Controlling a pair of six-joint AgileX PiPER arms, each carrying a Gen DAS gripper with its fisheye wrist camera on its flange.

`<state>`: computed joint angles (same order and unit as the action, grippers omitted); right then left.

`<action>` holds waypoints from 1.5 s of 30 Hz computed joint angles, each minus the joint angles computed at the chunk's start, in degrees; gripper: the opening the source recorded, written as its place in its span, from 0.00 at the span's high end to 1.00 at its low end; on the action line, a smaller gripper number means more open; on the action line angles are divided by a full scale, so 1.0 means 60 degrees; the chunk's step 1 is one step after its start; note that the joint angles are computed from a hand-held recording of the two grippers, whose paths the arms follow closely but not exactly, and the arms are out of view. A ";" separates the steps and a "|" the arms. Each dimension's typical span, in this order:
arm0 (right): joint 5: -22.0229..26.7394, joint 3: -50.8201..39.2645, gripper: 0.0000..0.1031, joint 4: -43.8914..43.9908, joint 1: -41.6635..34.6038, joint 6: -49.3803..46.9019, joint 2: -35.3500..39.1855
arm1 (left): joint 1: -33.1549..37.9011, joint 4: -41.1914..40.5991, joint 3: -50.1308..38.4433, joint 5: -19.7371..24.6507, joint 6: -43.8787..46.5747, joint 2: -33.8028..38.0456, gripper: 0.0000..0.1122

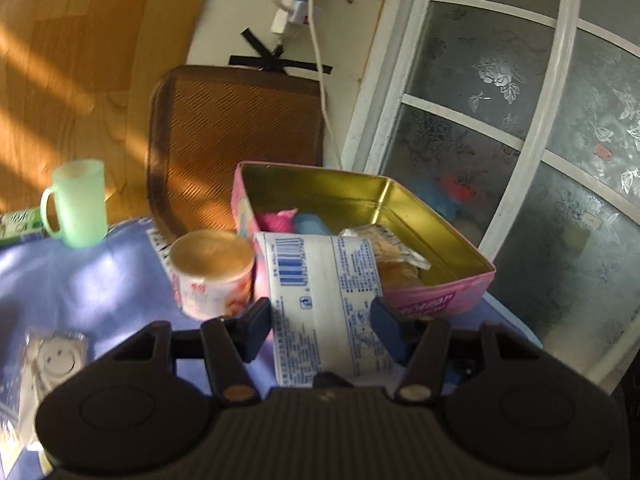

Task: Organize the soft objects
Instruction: 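Grasp the white printed packet with the right gripper, drop it into the pink tin, then move the right gripper toward the clear bag with the smiley-face keychain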

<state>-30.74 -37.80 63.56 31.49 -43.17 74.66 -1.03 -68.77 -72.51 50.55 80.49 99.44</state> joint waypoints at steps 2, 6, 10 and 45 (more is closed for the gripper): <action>-0.0095 0.0014 0.52 -0.0206 -0.0604 0.0096 -0.0075 | -0.0666 -0.0023 -0.0583 -0.0232 -0.0311 0.0206 0.52; 0.0166 -0.0361 0.52 -0.0890 -0.2168 0.0410 0.0335 | -0.2085 -0.0083 -0.1654 -0.1149 -0.0515 0.0793 0.44; -0.0289 -0.1753 0.53 0.1087 -0.3173 -0.1594 0.2095 | -0.3144 0.0712 -0.2426 -0.2504 -0.1760 0.1517 0.40; -0.1544 0.0772 0.52 0.3326 -0.0670 -0.0177 -0.0378 | -0.1569 -0.0979 0.2594 -0.3961 0.2251 -0.1204 0.38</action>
<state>-40.01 -33.17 83.52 27.47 -44.23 72.39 -10.45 -74.64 -56.95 26.78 93.99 92.21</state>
